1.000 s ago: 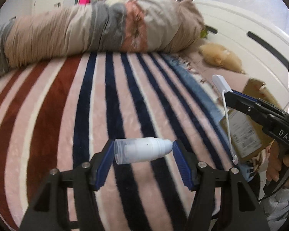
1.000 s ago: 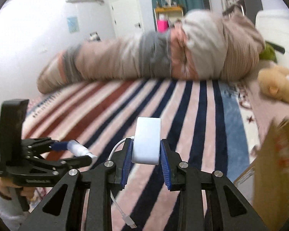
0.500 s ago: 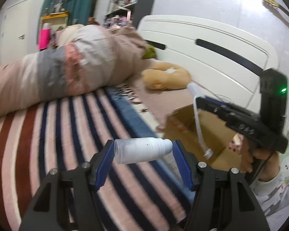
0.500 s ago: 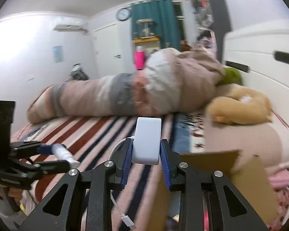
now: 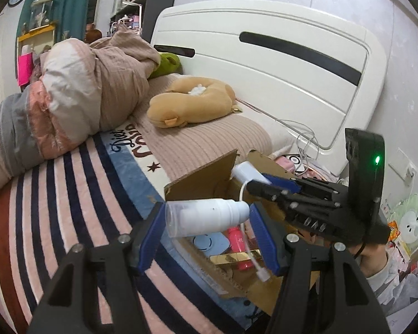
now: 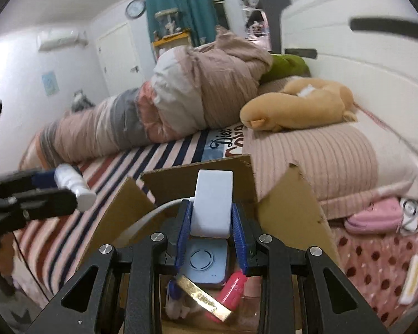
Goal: Organize rigid objects
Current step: 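Lower the card reader into the box with the right gripper while the left carries the bottle over, then open the left gripper to drop the roll-on bottle into the box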
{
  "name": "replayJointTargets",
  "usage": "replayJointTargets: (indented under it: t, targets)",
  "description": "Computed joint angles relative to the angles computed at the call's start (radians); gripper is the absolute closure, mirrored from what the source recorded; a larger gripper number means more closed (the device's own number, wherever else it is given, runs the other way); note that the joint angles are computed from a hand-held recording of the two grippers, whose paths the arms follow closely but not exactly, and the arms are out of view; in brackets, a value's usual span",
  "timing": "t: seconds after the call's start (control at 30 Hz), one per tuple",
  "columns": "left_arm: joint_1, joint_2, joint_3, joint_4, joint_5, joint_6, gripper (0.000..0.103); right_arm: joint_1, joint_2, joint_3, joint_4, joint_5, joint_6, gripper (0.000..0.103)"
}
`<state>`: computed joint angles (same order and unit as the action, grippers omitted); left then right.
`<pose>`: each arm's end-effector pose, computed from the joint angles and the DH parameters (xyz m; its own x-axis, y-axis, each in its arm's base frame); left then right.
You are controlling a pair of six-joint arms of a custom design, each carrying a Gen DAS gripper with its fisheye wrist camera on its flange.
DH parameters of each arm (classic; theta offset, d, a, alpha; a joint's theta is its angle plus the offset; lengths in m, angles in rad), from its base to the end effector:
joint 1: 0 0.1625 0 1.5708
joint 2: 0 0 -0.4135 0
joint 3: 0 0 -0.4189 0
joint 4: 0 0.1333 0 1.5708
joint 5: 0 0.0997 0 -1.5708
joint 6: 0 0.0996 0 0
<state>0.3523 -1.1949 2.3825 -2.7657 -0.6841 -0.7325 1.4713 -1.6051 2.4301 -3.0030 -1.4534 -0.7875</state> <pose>-0.3109 -0.3385 0.0964 -0.7937 0.2088 -0.5713 0.5484 0.6519 -0.5237 0.1037 -0.4208 0.2437 -0.7598 -0.5564 0.3364 -0.6474 0.5994 -0.4708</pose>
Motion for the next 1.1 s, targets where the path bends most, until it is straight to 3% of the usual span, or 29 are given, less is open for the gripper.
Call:
replayJointTargets:
  t: [0.07, 0.17, 0.3, 0.47, 0.63, 1.1]
  targets:
    - [0.001, 0.007, -0.009, 0.005, 0.002, 0.003, 0.045, -0.034, -0.026, -0.025, 0.1, 0.075, 0.026, 0.079]
    - [0.001, 0.008, -0.014, 0.022, 0.004, -0.006, 0.045, 0.001, -0.013, -0.022, 0.049, -0.007, -0.003, 0.079]
    - [0.001, 0.016, -0.016, 0.026, -0.005, -0.011, 0.045, 0.039, 0.022, -0.03, 0.066, -0.118, -0.034, 0.079]
    - [0.013, 0.036, -0.031, 0.018, -0.016, -0.003, 0.045, 0.074, 0.092, -0.027, -0.021, -0.236, -0.045, 0.078]
    - [0.024, 0.052, -0.043, 0.014, -0.021, 0.011, 0.045, 0.063, 0.075, -0.018, -0.019, -0.214, -0.054, 0.067]
    - [0.069, 0.144, -0.114, 0.015, -0.081, 0.064, 0.045, 0.027, 0.018, -0.007, 0.039, -0.146, -0.099, 0.062]
